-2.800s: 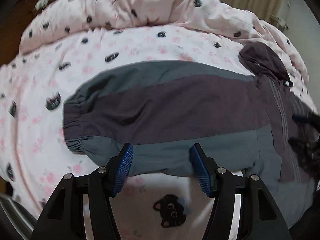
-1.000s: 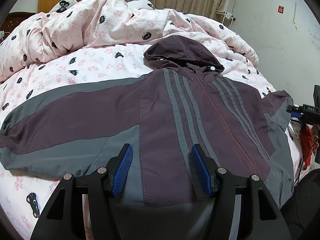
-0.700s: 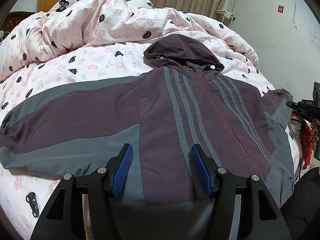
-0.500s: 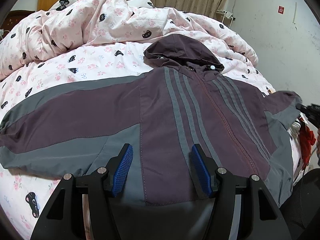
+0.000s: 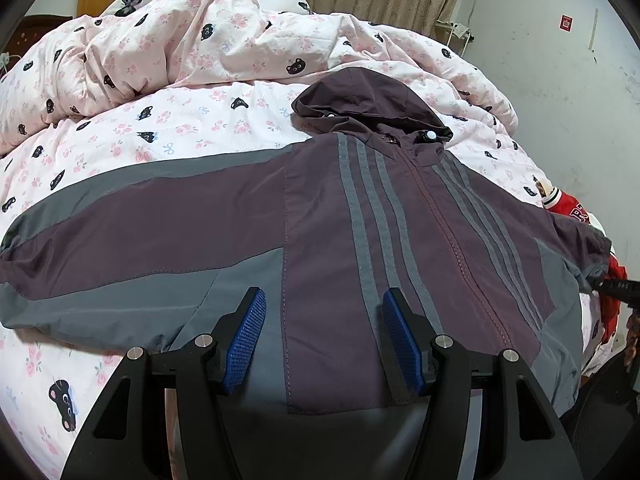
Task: Fold clothes
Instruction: 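Lay the sleeve flat and open the right gripper, then move the open left gripper to the grey sleeve cuff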
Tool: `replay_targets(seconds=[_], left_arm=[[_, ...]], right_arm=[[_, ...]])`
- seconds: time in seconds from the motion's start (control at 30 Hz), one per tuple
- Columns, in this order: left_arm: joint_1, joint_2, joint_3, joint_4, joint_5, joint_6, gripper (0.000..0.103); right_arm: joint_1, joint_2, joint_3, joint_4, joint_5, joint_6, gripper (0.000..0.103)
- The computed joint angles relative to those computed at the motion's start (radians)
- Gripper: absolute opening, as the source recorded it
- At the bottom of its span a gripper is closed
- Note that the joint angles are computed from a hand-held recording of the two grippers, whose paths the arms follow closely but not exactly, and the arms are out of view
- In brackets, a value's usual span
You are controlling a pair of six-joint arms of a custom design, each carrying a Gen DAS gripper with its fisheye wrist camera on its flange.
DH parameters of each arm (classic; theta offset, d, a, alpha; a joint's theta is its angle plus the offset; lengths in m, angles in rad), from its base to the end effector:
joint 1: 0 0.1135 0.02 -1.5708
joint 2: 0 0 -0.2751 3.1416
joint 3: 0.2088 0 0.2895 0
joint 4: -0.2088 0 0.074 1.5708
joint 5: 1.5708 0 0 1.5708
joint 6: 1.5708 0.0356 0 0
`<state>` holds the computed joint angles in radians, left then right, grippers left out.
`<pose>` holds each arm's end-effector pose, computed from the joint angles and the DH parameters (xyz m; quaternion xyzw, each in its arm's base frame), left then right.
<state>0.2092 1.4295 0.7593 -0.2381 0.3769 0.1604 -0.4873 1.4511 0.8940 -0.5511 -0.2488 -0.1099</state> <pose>0.3024 0.0508 0.1725 0.0383 0.9301 -0.1154 0.3466 0.2760 -0.1363 0.1907 0.1532 0.9540 0.0485 0.2529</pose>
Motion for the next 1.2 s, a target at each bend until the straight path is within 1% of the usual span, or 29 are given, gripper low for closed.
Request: replay_targets(seconds=[0.13,0.17,0.23,0.27,0.3,0.33,0.43,0.5,0.53,0.6,0.67,0.8,0.93,1.03,1.1,1.17,1.2], left_arm=[[0.004,0.002,0.002,-0.003,0.001,0.002,0.056],[0.004,0.003,0.002,-0.004,0.000,0.004,0.056],[0.004,0.005,0.003,-0.005,-0.005,0.009,0.056],[0.003,0.007,0.004,-0.005,-0.008,0.012,0.056],[0.001,0.008,0.004,-0.005,-0.013,0.014,0.056],[-0.002,0.008,0.003,-0.005,-0.019,0.017,0.056],[-0.009,0.010,0.004,-0.004,-0.026,0.016,0.056],[-0.012,0.011,0.005,-0.003,-0.027,0.014,0.059],[-0.012,0.012,0.006,-0.003,-0.024,0.012,0.060],[-0.013,0.014,0.009,-0.001,-0.021,0.010,0.062],[-0.015,0.015,0.009,0.000,-0.023,0.008,0.062],[-0.014,0.016,0.010,0.001,-0.016,0.003,0.062],[-0.006,0.024,0.016,0.000,-0.003,0.008,0.062],[-0.003,0.029,0.016,0.001,0.004,0.019,0.062],[-0.002,0.033,0.016,0.002,0.006,0.029,0.062],[-0.003,0.036,0.015,0.003,0.007,0.038,0.062],[-0.003,0.037,0.014,0.004,0.007,0.043,0.062]], right_arm=[[0.012,0.009,-0.014,0.015,0.036,-0.035,0.007],[0.011,-0.003,-0.020,0.010,0.041,-0.043,0.015],[0.009,-0.031,-0.026,-0.012,0.056,-0.061,0.023],[0.010,-0.056,-0.031,-0.031,0.073,-0.074,0.031],[0.011,-0.090,-0.041,-0.039,0.082,-0.085,0.033],[0.010,-0.127,-0.053,-0.041,0.085,-0.095,0.033],[0.016,-0.235,-0.075,-0.057,0.030,-0.134,0.033],[0.047,-0.267,-0.063,-0.061,-0.037,-0.154,0.033],[0.085,-0.262,-0.050,-0.054,-0.049,-0.155,0.033],[0.175,-0.227,-0.014,-0.032,-0.044,-0.149,0.033],[0.275,-0.150,0.034,0.007,-0.025,-0.135,0.033],[0.418,0.074,0.192,0.046,-0.012,-0.130,0.033],[0.472,0.264,0.326,0.051,-0.016,-0.117,0.033],[0.496,0.385,0.414,0.030,0.009,-0.130,0.033],[0.501,0.445,0.451,0.030,0.051,-0.130,0.031],[0.488,0.479,0.472,0.037,0.070,-0.118,0.030],[0.477,0.496,0.488,0.033,0.070,-0.108,0.025]])
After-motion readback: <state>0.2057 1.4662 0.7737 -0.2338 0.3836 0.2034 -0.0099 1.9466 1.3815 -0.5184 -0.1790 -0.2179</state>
